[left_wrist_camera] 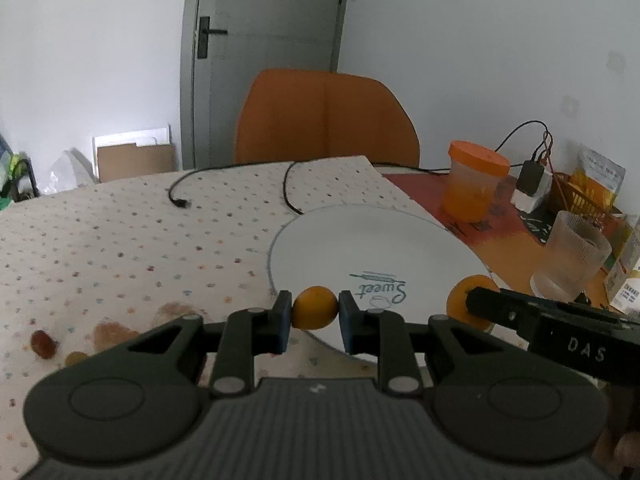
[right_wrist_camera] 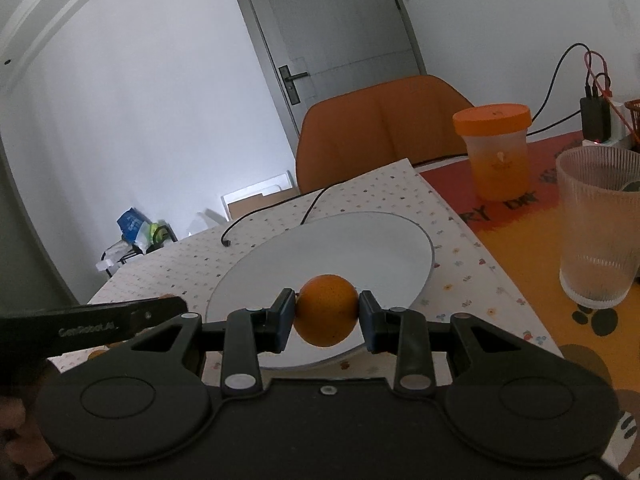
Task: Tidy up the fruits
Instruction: 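Carry the large orange in the right tool while the left carries the small orange to the plate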
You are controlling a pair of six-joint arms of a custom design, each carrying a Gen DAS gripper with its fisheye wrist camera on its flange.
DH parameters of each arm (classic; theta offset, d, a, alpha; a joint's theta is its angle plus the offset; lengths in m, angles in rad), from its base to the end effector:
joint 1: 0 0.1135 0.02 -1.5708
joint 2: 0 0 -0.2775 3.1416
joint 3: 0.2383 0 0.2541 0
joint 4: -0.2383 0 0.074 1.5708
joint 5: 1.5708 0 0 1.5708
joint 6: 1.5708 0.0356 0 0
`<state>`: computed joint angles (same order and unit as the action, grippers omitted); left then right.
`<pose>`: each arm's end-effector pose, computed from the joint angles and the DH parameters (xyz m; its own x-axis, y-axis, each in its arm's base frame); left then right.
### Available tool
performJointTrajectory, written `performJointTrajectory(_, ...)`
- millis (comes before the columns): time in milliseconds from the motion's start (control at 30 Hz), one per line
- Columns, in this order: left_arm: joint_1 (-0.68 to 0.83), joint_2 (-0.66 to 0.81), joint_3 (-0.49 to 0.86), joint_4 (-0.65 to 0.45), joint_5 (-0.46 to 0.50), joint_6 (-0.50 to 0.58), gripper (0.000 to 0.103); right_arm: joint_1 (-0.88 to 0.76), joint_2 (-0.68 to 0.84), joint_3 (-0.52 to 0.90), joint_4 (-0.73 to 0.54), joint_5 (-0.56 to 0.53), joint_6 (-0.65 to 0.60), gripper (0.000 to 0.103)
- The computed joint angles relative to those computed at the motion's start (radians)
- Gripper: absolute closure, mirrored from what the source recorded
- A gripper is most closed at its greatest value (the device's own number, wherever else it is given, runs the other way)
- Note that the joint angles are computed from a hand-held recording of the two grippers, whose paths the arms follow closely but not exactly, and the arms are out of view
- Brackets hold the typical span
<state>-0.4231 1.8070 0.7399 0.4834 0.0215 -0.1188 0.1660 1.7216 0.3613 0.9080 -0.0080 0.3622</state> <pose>0.3171 -0.1436 0.1356 -0.5496 0.1175 -0.8271 0.3643 0.9247 -0.1107 0.2668 0.0450 0.1110 -0.4641 0.2815 -0.8399 -0.0084 0.9467 0.3220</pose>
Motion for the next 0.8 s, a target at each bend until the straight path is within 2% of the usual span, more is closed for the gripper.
performJointTrajectory(400,-0.011,0.065,0.061,-0.023,0.02,-0.021,0.079,-0.04,0.022,0.013,-0.01,-0.03,-0.011,0.07)
performJointTrajectory(800,0.026,-0.027,-0.018,-0.009,0.024,-0.026,0.075,-0.026,0.025,0.038,-0.041,-0.022,-0.017,0.07)
